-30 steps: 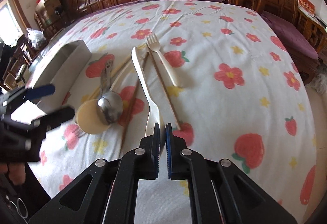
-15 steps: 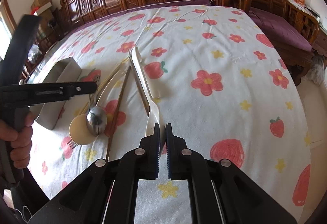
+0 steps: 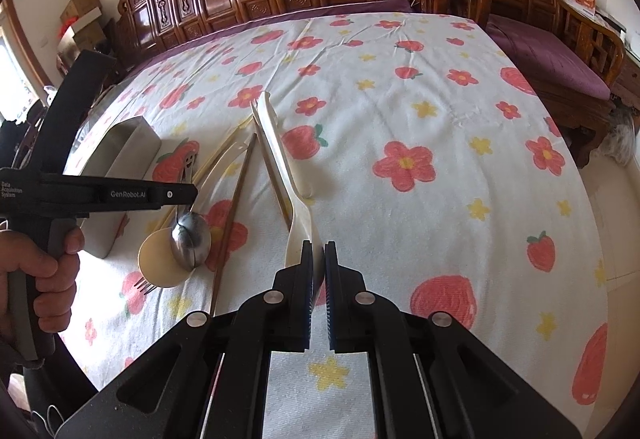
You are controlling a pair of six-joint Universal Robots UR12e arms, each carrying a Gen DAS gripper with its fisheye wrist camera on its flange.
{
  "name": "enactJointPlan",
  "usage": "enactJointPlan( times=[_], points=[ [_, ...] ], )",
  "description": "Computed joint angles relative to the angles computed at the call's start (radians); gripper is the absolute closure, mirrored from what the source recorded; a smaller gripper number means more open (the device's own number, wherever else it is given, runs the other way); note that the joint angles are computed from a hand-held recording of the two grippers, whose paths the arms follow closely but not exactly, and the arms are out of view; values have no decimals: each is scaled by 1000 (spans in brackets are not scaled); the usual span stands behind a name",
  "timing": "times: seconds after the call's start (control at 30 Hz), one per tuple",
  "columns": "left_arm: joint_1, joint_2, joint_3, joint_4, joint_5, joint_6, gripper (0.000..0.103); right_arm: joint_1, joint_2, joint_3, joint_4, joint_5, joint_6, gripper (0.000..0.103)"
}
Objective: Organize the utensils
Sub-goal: 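Grasp the smiley-face metal spoon with the left tool while the right tool holds the white spoon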
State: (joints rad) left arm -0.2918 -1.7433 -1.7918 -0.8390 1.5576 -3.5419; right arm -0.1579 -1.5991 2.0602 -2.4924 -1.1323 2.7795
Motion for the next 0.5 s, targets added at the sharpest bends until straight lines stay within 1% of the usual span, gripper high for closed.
enactJointPlan(
  times=[0.2, 0.27, 0.33, 0.37, 0.4, 0.5],
  points=[
    [-3, -13, 12, -15, 13, 1, 83, 2, -1, -1, 4, 1, 2, 96],
    [-9, -19, 20, -28, 36, 6, 84, 3, -2, -1, 5, -1, 0, 96],
    [-9, -17, 15, -18, 40, -4, 89, 3, -3, 0, 5, -2, -2, 96],
    [-7, -13, 8, -4, 36, -7, 98, 3, -4, 0, 5, -2, -2, 96],
    [-5, -7, 1, 9, 30, -8, 102, 3, -3, 1, 4, -2, -1, 96],
    [-6, 0, -7, 25, 31, 7, 103, 5, -3, 0, 7, -6, -1, 96]
  ],
)
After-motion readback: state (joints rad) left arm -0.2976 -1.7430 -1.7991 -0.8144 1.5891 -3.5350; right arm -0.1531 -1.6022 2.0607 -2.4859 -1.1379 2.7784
